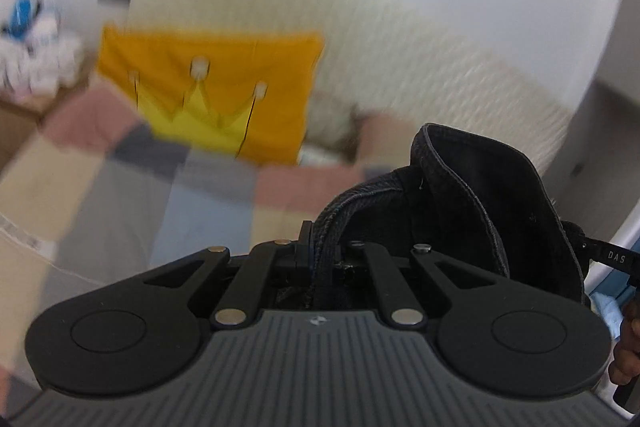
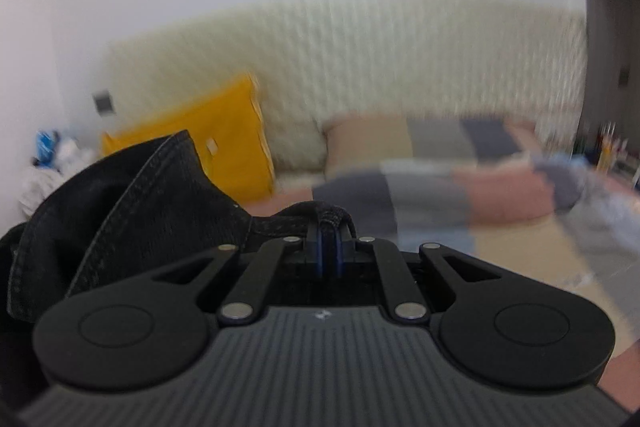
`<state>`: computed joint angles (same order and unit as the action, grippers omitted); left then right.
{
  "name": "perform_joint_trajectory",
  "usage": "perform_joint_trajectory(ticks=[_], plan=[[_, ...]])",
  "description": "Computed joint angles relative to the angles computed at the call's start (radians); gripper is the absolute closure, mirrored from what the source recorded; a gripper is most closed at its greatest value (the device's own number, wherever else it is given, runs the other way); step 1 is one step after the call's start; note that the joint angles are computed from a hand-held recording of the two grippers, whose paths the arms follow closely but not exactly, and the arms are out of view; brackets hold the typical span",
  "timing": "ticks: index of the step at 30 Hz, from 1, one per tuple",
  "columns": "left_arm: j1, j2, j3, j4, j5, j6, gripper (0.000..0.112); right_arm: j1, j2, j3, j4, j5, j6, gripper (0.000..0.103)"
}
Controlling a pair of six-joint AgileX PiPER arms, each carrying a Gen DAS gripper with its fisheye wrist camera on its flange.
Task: Fold large clothes
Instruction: 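Raise the held jacket high with both grippers, letting it hang open, then lay the jacket flat on the bed and open both grippers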
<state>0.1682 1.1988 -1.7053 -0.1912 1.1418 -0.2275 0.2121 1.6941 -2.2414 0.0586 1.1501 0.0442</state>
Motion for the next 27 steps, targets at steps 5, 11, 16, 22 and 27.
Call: perform_joint_trajectory(ticks=[5, 11, 16, 22, 27], plan=[[0.094, 0.210, 0.314, -0.206, -0.318, 0.253, 0.107, 0.043, 0.021, 0.396, -0.063, -0.269, 0.012, 0.094], [0.130, 0.488, 0.344, -0.359, -0.453, 0.468, 0.107, 0.036, 0.060, 0.621, -0.051, -0.472, -0.031, 0.093], [0.142, 0.581, 0.297, -0.366, -0.410, 0.481, 0.106, 0.035, 0.136, 0.585, -0.063, -0.424, 0.006, 0.093], [0.141, 0.545, 0.285, -0.348, -0.346, 0.459, 0.104, 0.020, 0.226, 0.480, -0.017, -0.358, 0.014, 0.090], [0.148, 0.463, 0.292, -0.355, -0.288, 0.470, 0.043, 0.018, 0.203, 0.459, 0.016, -0.309, -0.026, 0.072]])
